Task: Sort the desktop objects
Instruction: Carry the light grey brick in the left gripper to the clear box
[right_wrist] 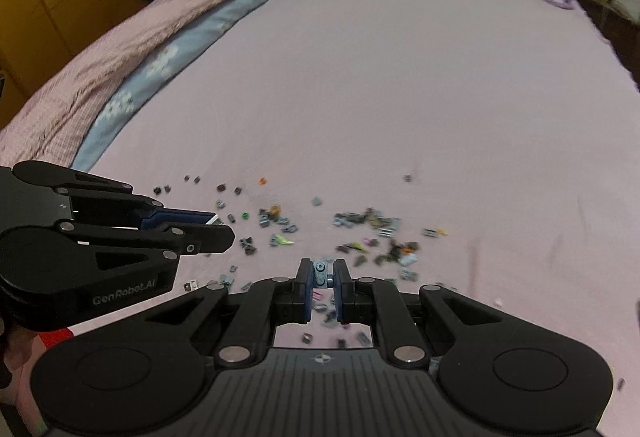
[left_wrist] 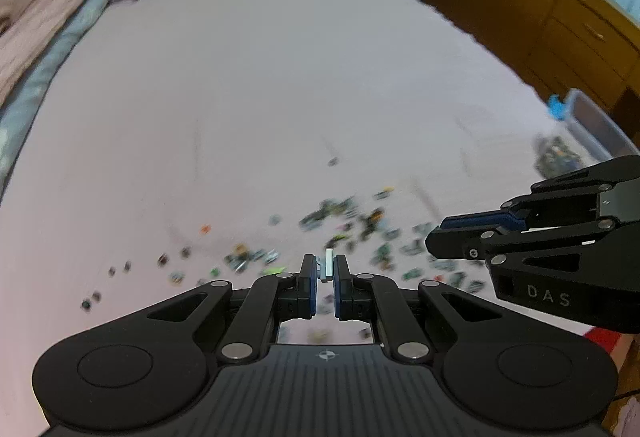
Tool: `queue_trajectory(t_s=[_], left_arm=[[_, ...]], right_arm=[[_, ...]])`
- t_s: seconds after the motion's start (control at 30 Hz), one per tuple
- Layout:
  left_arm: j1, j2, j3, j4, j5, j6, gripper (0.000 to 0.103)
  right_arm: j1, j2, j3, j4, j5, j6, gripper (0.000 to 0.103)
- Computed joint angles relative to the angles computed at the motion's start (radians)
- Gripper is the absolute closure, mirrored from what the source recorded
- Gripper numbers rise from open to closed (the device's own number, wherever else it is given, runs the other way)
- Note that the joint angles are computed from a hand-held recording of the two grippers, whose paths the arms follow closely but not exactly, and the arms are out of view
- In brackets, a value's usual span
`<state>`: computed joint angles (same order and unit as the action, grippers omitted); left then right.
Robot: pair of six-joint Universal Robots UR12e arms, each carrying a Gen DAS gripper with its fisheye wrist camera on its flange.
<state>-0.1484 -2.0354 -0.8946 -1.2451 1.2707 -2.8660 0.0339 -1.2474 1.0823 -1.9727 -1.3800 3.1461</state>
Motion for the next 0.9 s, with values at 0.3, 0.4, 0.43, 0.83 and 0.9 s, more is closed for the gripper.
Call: queue_trajectory(t_s=[0.3, 0.4, 0.43, 0.83, 0.9], left_arm=[[-0.081, -0.004, 0.066, -0.005, 0.005, 0.030, 0.093], [-0.115, -0.006, 0.083, -0.013, 0.019, 0.018, 0.093], [-0.127, -0.007, 0.087, -0.014, 0.024, 0.013, 0.093], [-0.269, -0.044, 0.170, -0.024, 0.073, -0.089, 0.093], [-0.286, -0.060, 0.206, -0.048, 0.070, -0.076, 0.093]], right_arm=[[-0.073, -0.117, 0.111, -0.078, 0.008, 0.043, 0.092], [-0.112, -0.162, 0.155, -0.103, 0.024, 0.031, 0.092], [-0.125, -0.176, 0.168, -0.107, 0.031, 0.026, 0.092], [-0.331, -0.342, 0.333, -0.100, 0.149, -0.119, 0.092], [-0.362, -0.362, 0.346, -0.087, 0.157, -0.129, 0.092]])
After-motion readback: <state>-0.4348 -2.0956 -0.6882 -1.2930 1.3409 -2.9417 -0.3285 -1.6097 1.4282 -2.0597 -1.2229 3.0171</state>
